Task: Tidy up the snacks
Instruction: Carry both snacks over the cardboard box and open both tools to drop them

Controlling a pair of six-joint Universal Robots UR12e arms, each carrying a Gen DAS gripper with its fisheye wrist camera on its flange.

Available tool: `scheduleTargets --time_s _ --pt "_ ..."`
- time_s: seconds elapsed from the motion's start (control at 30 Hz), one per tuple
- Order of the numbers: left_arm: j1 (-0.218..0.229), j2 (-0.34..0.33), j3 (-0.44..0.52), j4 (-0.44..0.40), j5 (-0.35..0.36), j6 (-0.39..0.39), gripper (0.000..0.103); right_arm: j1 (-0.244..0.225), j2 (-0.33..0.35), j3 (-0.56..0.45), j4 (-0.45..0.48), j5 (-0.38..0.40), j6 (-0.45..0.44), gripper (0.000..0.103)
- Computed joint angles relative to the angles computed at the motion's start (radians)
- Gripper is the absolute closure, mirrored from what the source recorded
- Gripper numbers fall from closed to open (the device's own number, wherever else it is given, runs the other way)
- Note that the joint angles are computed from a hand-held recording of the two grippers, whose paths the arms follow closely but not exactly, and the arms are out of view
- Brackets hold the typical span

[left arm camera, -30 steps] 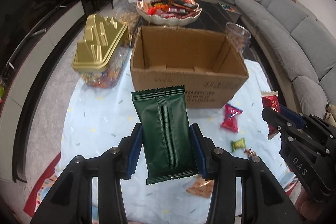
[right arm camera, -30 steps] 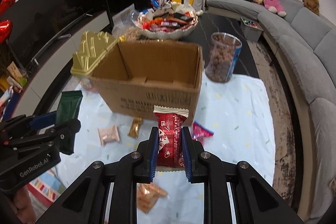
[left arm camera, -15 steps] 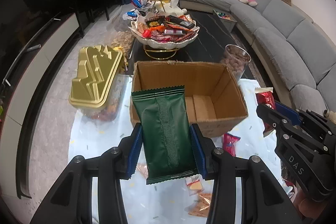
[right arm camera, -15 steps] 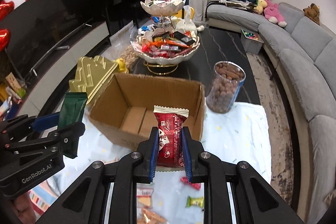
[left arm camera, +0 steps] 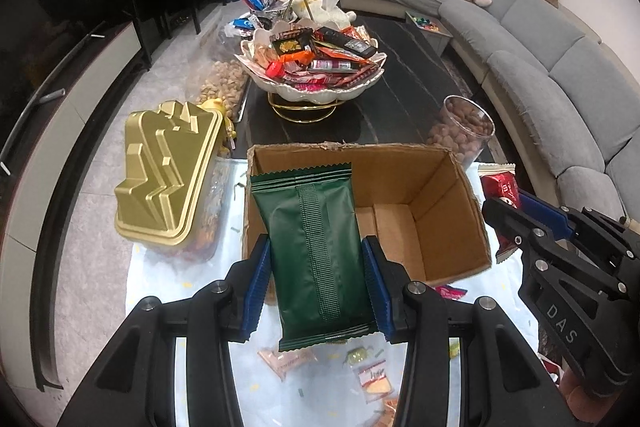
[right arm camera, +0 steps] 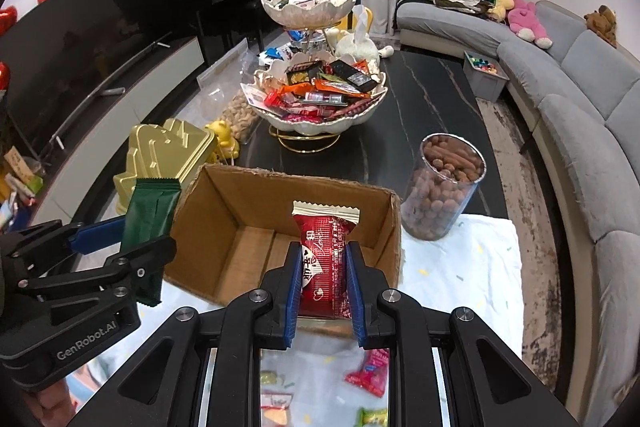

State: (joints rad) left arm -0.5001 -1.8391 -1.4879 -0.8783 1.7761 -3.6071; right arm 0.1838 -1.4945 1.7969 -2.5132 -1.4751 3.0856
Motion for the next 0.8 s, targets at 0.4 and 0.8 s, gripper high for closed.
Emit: scheduleTargets --time_s 0.4,0.8 --pt "0.028 -0.051 0.024 -0.019 -0.048 0.016 0.059 0.001 0.073 -0.052 0.073 0.003 0.013 0.081" --pt "0.031 -0.057 0.02 -0.028 -0.05 0.035 0.043 0.0 0.076 -0.048 0.05 -0.023 0.003 0.05"
